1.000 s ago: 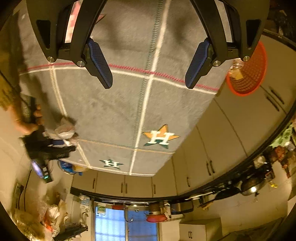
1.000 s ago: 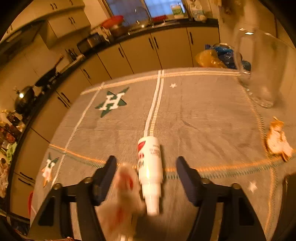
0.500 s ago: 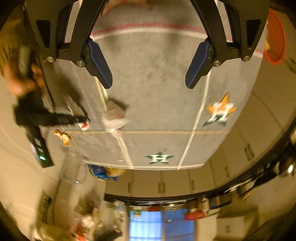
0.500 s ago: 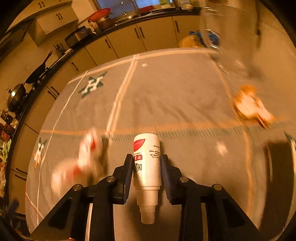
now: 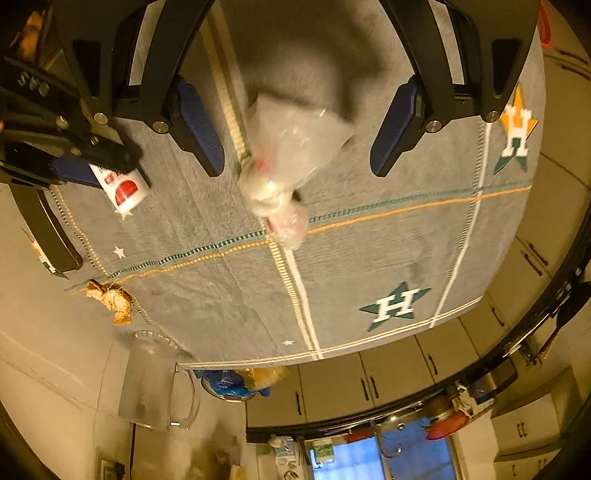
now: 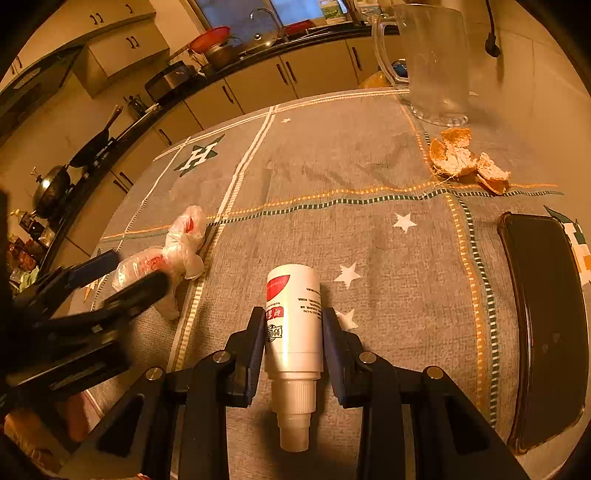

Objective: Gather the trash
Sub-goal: 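Grasp the white bottle with the right tool while the left tool grasps the plastic bag, then carry the plastic bag and white bottle over the red wastebasket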

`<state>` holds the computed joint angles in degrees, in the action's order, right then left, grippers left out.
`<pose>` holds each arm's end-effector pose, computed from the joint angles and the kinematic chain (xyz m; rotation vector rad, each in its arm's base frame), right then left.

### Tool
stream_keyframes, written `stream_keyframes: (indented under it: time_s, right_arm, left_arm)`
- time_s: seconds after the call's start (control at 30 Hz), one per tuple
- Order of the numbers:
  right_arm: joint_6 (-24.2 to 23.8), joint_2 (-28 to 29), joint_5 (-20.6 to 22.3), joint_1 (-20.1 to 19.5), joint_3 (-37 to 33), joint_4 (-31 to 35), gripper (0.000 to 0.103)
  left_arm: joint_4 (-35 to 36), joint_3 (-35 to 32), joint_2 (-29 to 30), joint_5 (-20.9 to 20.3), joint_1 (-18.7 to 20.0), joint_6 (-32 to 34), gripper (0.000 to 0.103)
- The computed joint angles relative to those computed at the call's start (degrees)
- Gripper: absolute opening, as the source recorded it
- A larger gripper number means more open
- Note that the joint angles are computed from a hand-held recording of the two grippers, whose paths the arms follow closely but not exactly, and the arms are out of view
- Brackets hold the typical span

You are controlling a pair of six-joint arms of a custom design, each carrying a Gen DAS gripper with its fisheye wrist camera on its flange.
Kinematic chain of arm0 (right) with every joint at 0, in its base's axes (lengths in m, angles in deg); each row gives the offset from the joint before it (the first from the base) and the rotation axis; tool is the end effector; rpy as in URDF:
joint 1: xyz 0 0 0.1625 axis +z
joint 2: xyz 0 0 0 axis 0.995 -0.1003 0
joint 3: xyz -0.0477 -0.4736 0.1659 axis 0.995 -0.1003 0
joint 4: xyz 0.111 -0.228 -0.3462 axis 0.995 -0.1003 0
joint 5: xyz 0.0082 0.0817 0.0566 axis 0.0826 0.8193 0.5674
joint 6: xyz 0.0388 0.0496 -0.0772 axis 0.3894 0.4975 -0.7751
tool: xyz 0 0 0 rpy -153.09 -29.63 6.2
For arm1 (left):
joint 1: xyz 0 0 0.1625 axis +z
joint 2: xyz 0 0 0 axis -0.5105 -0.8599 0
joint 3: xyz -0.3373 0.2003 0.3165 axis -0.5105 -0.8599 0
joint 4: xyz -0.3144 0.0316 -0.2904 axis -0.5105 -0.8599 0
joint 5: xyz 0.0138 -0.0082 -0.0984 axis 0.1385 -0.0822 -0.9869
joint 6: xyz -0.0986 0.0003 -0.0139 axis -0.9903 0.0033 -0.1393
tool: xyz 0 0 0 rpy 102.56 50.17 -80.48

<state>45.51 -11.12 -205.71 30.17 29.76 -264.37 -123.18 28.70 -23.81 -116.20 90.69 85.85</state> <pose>0.3256 -0.5665 0.0119 -0.1915 -2.4275 1.0079 -0.1435 -0.6252 0.2508 1.1577 2.2467 -0.4209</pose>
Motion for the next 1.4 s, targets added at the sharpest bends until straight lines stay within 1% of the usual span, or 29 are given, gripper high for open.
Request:
stream_keyframes:
  time_s: [0.1,0.13,0.17,0.2,0.23,0.3,0.47,0.63,0.8,1.0,1.1,1.13,1.2,1.33,1.4]
  right_arm:
    - [-0.44,-0.04,-0.05,-0.01,0.34,-0.52,0.033]
    - [-0.57,0.0,-0.11,-0.01,0.4,-0.65,0.033]
    - [-0.69,0.05,-0.24,0.04,0.41,-0.74,0.033]
    - [-0.82,0.11,-0.49,0.14,0.38,-0.71,0.033]
    - [-0.92,0.18,-0.66,0.2,0.21,-0.54,0.033]
    - [-1.2,0.27,-0.78,0.19,0.09,-0.69,0.033]
    - [-1.44,0.39,0.01,0.01,0.55,-2.6,0.033]
    - [-2.39,0.64,0.63,-0.02,1.18,-5.85,0.033]
    - [-4.71,1.19,1.02,0.4,1.3,-9.19,0.033]
    - [-6.97,2.4,-0.19,1.13,0.26,-10.71,0.033]
    - [-7.76,3.1,-0.99,1.64,-0.54,-10.98,0.033]
    - [-7.93,3.23,-1.33,1.7,-0.89,-10.8,0.033]
    - [-6.68,3.41,-2.52,2.13,-1.74,-8.89,0.033]
    - [-3.71,3.46,-1.26,3.72,-1.49,-7.44,0.033]
    - [-2.37,3.74,-0.78,4.94,-1.71,-6.03,0.033]
  left_arm:
    - [2.3,-1.19,0.79,-2.04,0.42,-2.3,0.08]
    - [3.26,-1.48,0.88,-2.61,0.55,-3.08,0.077]
    - [3.79,-1.59,0.99,-3.09,0.65,-3.69,0.06]
    - [4.69,-1.75,1.09,-3.12,0.66,-4.46,0.03]
    - [6.41,-2.03,1.24,-2.74,0.66,-5.92,0.031]
    - [5.04,-1.2,0.9,-2.6,0.45,-6.53,0.03]
    - [5.47,1.44,-3.12,-4.07,-0.42,-8.17,0.03]
    - [3.99,5.95,-9.65,-3.61,-2.16,-7.93,0.03]
    - [5.59,8.68,-17.18,-4.35,-2.58,-11.09,0.03]
    - [3.39,12.34,-24.42,-1.39,-2.02,-12.88,0.031]
    - [-2.03,14.7,-25.95,3.11,-2.15,-11.17,0.031]
    - [-4.07,15.47,-26.41,5.27,-2.07,-10.18,0.031]
    - [-5.98,16.18,-27.11,7.15,-1.81,-9.02,0.031]
    - [-8.87,16.76,-28.81,7.65,-0.46,-6.76,0.031]
    - [-8.07,16.25,-29.36,6.87,0.56,-6.85,0.031]
